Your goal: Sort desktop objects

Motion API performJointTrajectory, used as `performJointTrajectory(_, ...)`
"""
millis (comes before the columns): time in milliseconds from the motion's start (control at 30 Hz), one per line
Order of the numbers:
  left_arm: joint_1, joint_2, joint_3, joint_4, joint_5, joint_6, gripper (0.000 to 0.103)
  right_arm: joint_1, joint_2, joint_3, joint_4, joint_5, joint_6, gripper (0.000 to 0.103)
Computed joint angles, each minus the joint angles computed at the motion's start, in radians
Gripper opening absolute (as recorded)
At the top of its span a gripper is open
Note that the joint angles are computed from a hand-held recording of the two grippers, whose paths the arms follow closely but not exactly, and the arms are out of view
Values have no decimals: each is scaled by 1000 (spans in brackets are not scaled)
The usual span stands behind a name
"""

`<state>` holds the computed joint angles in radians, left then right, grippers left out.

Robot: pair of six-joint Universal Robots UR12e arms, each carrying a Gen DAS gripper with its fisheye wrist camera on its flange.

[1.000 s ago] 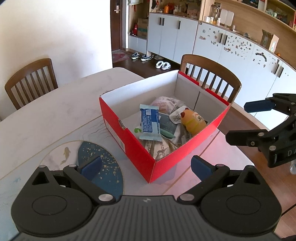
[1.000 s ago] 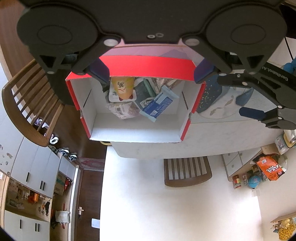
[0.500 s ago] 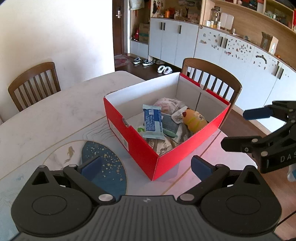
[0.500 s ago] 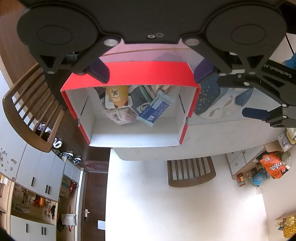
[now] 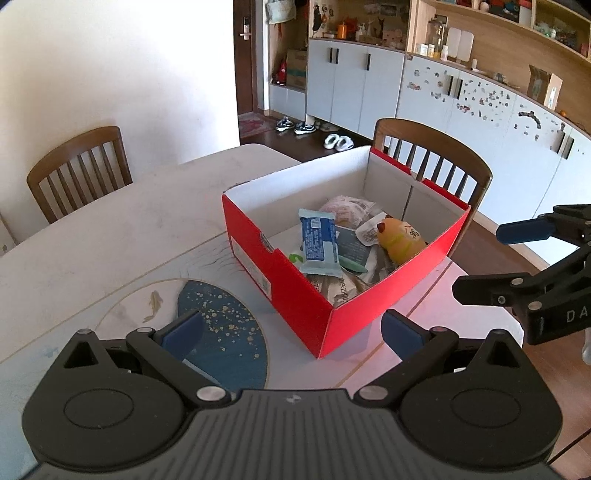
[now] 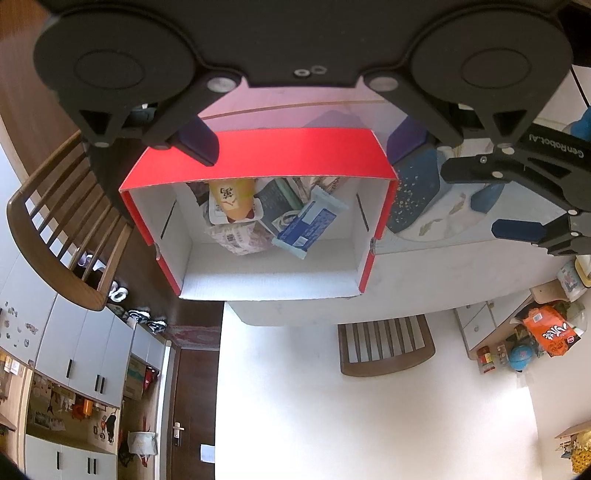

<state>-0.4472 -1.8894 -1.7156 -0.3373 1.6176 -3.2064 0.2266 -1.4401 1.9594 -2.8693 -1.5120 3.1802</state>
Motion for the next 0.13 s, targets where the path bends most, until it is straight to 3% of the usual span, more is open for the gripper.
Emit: performJointTrajectory(133, 14, 13, -17, 8, -16, -15, 103, 9, 7, -11, 9, -3, -2, 98)
